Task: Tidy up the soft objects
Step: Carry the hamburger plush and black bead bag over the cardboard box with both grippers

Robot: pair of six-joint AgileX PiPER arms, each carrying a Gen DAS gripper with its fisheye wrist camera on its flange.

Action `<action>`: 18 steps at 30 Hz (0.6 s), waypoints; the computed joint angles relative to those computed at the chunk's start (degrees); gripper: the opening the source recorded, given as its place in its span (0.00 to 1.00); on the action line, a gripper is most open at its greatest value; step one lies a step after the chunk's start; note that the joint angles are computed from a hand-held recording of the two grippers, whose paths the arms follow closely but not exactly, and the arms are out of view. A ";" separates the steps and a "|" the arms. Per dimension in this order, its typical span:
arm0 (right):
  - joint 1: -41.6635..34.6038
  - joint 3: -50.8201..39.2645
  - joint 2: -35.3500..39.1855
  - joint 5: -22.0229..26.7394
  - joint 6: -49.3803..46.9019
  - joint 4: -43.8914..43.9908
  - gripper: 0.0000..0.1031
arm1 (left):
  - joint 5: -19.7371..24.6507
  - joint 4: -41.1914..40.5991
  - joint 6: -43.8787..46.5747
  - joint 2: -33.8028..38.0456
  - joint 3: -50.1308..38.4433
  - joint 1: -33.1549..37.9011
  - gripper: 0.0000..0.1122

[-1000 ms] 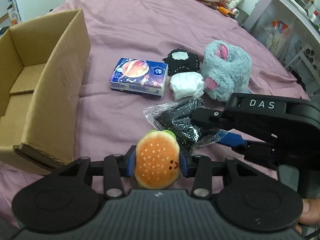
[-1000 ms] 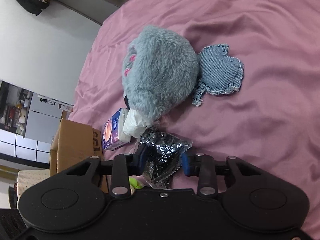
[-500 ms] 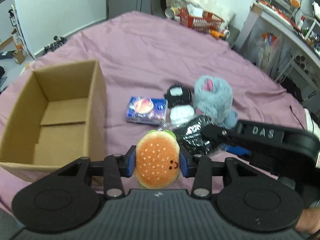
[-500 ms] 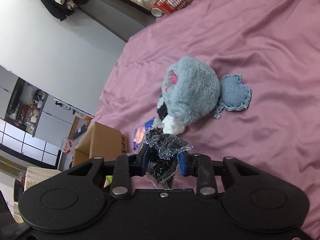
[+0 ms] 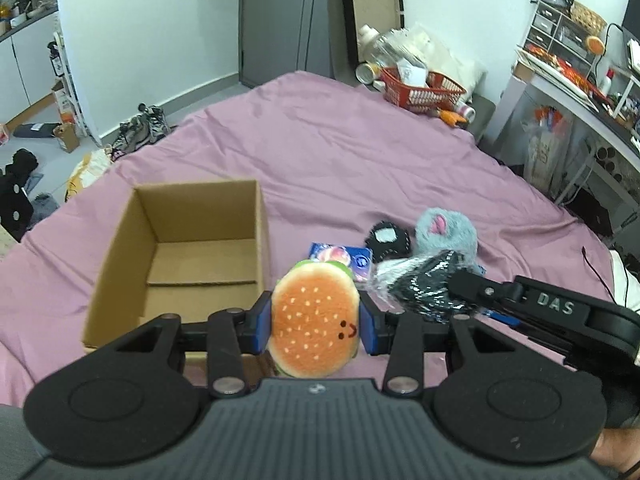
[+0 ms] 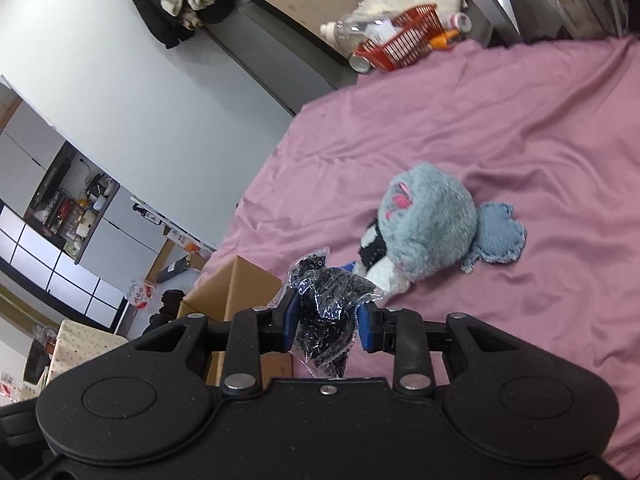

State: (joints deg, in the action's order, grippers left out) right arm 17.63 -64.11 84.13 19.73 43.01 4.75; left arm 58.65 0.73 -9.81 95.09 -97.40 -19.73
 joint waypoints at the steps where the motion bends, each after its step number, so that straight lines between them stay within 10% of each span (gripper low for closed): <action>1: 0.65 -0.31 -0.20 0.13 2.21 -2.42 0.29 | 0.15 -0.24 0.38 -0.22 -0.18 0.49 0.38; 18: 10.73 -7.37 3.52 1.12 33.29 -35.79 0.28 | 0.19 -4.53 7.10 2.30 -4.02 10.44 0.38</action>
